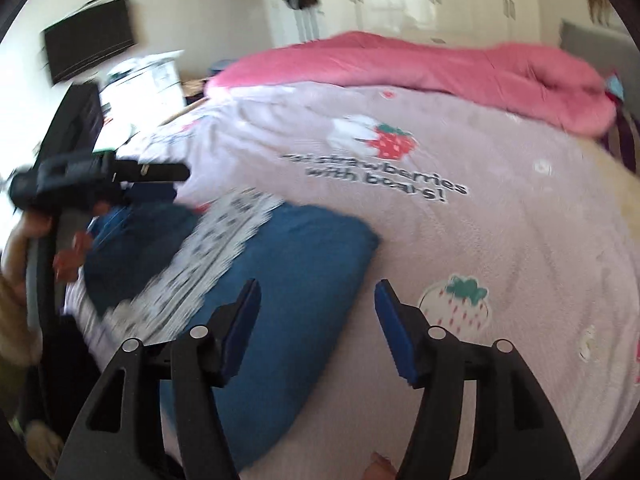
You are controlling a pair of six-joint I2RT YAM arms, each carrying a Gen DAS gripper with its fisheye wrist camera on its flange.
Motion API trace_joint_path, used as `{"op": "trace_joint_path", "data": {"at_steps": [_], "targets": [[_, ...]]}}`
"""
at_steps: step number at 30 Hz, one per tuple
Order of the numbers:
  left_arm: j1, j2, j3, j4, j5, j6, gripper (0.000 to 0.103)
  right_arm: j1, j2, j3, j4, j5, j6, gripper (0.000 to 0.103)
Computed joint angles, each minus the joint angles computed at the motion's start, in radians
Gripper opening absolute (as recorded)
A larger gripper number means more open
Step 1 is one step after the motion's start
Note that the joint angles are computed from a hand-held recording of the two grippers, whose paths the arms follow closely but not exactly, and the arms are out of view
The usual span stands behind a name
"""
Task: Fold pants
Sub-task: 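Lay the folded hems on the denim and open both grippers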
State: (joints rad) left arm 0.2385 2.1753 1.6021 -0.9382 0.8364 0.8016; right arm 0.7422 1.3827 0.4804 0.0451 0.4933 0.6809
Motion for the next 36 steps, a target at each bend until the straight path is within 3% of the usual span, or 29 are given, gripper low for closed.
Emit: {"op": "trace_joint_path", "data": {"at_steps": [4, 9, 13, 19, 21, 26, 28, 29, 30, 31, 36], "targets": [[0.085, -0.073, -0.114, -0.016, -0.015, 0.068, 0.083, 0.153, -0.037, -0.005, -0.065, 0.060, 0.047, 0.064], [0.159, -0.099, -0.208, -0.032, -0.048, 0.141, 0.083, 0.301, 0.032, 0.068, -0.197, 0.126, 0.100, 0.064], [0.185, -0.065, -0.221, -0.060, -0.080, 0.144, 0.083, 0.357, 0.121, 0.123, -0.275, 0.161, 0.120, 0.064], [0.185, -0.104, -0.303, 0.001, -0.105, 0.127, 0.083, 0.385, 0.254, 0.187, -0.319, 0.211, 0.127, 0.063], [0.178, -0.115, -0.321, 0.022, -0.117, 0.109, 0.083, 0.374, 0.290, 0.206, -0.330, 0.217, 0.135, 0.061], [0.163, -0.154, -0.376, 0.082, -0.149, 0.088, 0.080, 0.355, 0.295, 0.193, -0.294, 0.205, 0.125, 0.038], [0.151, -0.154, -0.383, 0.099, -0.160, 0.066, 0.070, 0.346, 0.282, 0.170, -0.255, 0.173, 0.115, 0.017], [0.144, -0.152, -0.389, 0.114, -0.171, 0.047, 0.066, 0.344, 0.268, 0.151, -0.231, 0.165, 0.120, 0.016], [0.141, -0.153, -0.395, 0.123, -0.177, 0.038, 0.053, 0.345, 0.257, 0.138, -0.219, 0.159, 0.127, 0.014], [0.139, -0.147, -0.392, 0.113, -0.177, 0.043, 0.034, 0.344, 0.242, 0.121, -0.204, 0.150, 0.132, 0.013], [0.140, -0.181, -0.426, 0.109, -0.191, 0.082, 0.015, 0.358, 0.162, 0.056, -0.185, 0.134, 0.156, 0.008]]}}
